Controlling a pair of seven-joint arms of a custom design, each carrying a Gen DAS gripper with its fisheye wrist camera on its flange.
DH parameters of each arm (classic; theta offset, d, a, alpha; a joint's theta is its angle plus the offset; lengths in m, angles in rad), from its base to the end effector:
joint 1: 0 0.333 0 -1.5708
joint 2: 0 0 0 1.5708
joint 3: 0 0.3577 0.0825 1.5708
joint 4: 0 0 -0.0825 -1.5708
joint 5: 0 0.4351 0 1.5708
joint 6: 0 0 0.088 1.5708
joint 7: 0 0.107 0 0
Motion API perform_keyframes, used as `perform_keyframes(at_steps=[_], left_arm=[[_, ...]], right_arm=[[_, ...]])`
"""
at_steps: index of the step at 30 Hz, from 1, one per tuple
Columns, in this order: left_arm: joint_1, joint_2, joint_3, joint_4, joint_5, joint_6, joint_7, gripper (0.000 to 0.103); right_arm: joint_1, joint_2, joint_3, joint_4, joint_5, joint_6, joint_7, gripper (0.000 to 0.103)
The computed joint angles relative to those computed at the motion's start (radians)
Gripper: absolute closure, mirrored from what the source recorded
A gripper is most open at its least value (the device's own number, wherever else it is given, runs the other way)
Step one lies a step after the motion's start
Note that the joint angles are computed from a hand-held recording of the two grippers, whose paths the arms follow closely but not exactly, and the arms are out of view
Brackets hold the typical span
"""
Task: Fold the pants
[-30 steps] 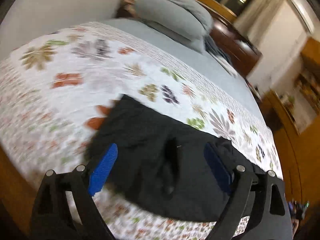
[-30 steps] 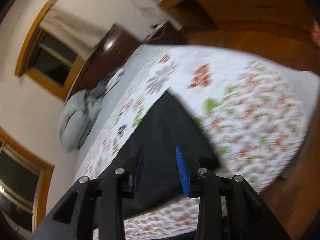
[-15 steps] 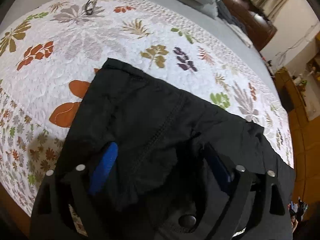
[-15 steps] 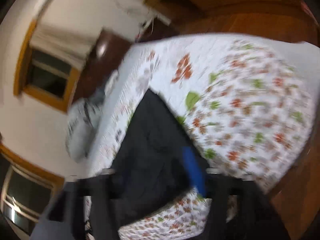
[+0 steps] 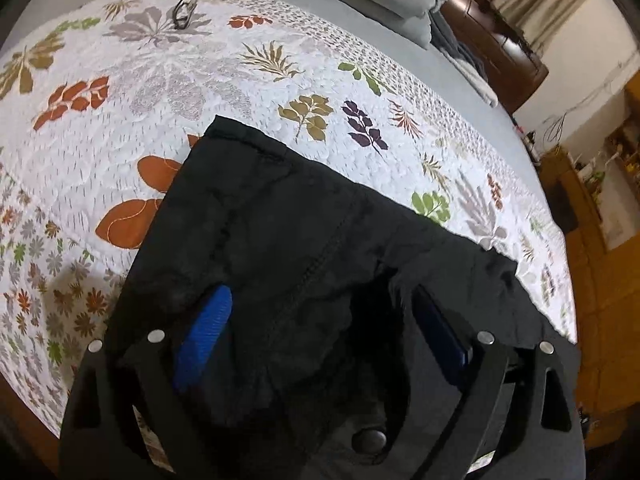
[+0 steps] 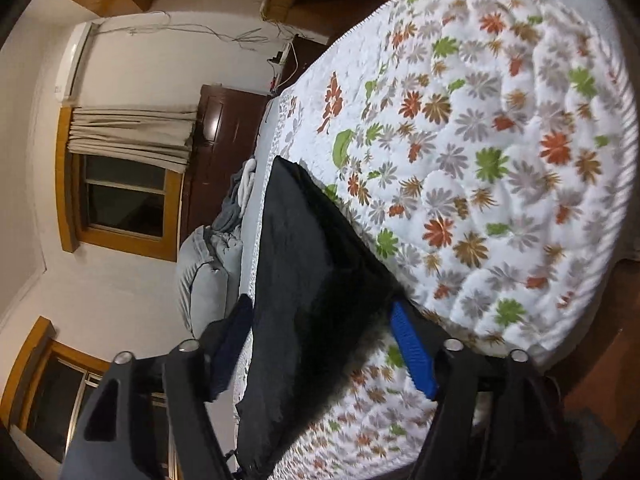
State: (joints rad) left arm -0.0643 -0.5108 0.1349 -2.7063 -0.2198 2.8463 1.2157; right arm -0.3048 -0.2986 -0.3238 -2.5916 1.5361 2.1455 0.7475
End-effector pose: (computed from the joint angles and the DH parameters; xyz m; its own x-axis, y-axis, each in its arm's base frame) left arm 0.4312 0.0433 0.4622 0.4361 -0.7943 0.4230 -0.6596 -0.6019 -0.4501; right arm 0.3920 -0.2311 0.3821 -0.1865 -0.2788 -0.9421 -0.5477 0.8256 -0.1359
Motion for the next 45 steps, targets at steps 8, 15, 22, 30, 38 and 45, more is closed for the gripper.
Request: perform_keyframes(at_steps=[8, 15, 22, 30, 38, 45], left_arm=[[0.012, 0.002, -0.016, -0.008, 0.009, 0.027, -0.037, 0.01], [0.025, -0.011, -0.03, -0.015, 0.029, 0.03, -0.086, 0.01], [0.004, -0.064, -0.011, -0.048, 0.031, 0.053, -0.124, 0.01], [-0.026, -0.053, 0.017, -0.055, 0.035, 0.067, -0.099, 0.007], [-0.06, -0.06, 0.053, -0.068, 0.013, 0.097, -0.067, 0.007], [-0.08, -0.069, 0.073, -0.075, -0.006, 0.109, -0.046, 0.007]], right_arm=[[0.026, 0.036, 0.014, 0.059, 0.064, -0.02, -0.03, 0.029], [0.05, 0.059, 0.044, 0.084, 0.09, 0.005, -0.039, 0.03], [0.064, 0.058, 0.051, 0.094, 0.068, 0.038, -0.01, 0.041], [0.036, 0.053, 0.027, 0.072, 0.016, 0.021, -0.001, 0.076], [0.048, -0.005, 0.043, 0.077, -0.044, 0.089, 0.051, 0.083], [0.08, -0.062, 0.048, 0.083, -0.102, 0.15, 0.096, 0.084]])
